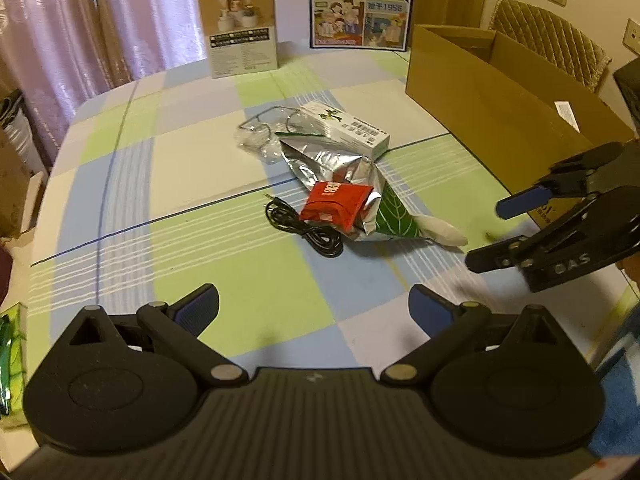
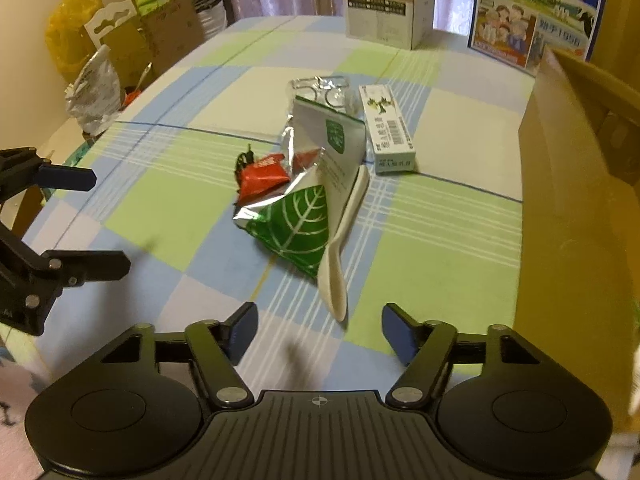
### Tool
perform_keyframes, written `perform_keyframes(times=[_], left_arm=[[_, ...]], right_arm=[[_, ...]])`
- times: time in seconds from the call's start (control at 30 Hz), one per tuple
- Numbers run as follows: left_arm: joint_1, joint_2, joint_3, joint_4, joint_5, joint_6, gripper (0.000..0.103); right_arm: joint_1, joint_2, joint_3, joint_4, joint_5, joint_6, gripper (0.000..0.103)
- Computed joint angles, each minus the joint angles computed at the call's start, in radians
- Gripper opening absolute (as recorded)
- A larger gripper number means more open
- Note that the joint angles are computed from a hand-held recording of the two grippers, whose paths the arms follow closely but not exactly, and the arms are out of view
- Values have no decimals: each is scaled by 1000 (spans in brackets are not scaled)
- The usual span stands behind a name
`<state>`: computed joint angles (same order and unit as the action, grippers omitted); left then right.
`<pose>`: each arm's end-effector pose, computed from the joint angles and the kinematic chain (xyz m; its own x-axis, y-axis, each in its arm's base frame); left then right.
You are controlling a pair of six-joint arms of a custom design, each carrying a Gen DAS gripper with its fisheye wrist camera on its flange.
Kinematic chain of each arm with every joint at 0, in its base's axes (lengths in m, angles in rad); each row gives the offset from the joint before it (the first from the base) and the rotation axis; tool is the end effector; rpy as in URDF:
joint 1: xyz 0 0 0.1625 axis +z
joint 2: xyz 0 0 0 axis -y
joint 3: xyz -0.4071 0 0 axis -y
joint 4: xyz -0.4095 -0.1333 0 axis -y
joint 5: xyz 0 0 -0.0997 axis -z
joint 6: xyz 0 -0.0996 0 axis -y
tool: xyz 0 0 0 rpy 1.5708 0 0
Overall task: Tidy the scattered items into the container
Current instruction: 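Grasp the white plastic spoon with the right tool while the left tool reaches the red packet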
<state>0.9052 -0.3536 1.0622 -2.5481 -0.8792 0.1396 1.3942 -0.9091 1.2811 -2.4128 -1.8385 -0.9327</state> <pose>-0.3450 -0.7581 -0.0105 -0.6206 0.4447 -0.6458 0.6884 0.7033 -0.1773 -0.0289 -0.7709 0.2944 -0.6788 -0.5338 0.5043 -0.6524 0.7536 -0.0803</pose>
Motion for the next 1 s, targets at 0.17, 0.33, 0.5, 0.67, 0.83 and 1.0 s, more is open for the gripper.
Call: perform_keyframes(times=[0.17, 0.33, 0.5, 0.67, 0.83, 1.0], left_arm=[[21, 41, -59, 30, -16, 6, 99], [41, 67, -95, 40, -25, 1, 99], [54, 73, -104, 26, -33, -9, 99], [61, 62, -88, 6, -32, -21, 99], [68, 56, -88, 7, -35, -18, 99], [76, 67, -120, 19, -55, -2, 98]], right_arm=[[-9, 51, -54, 13, 2, -9, 46], [-16, 75, -66, 0, 21, -42, 27], [-14, 84, -58, -17, 41, -66, 6], [-9, 84, -43, -7, 65, -80, 5], [-10, 81, -28, -18, 78, -71, 5], [-14, 72, -17, -73, 60, -49, 3]])
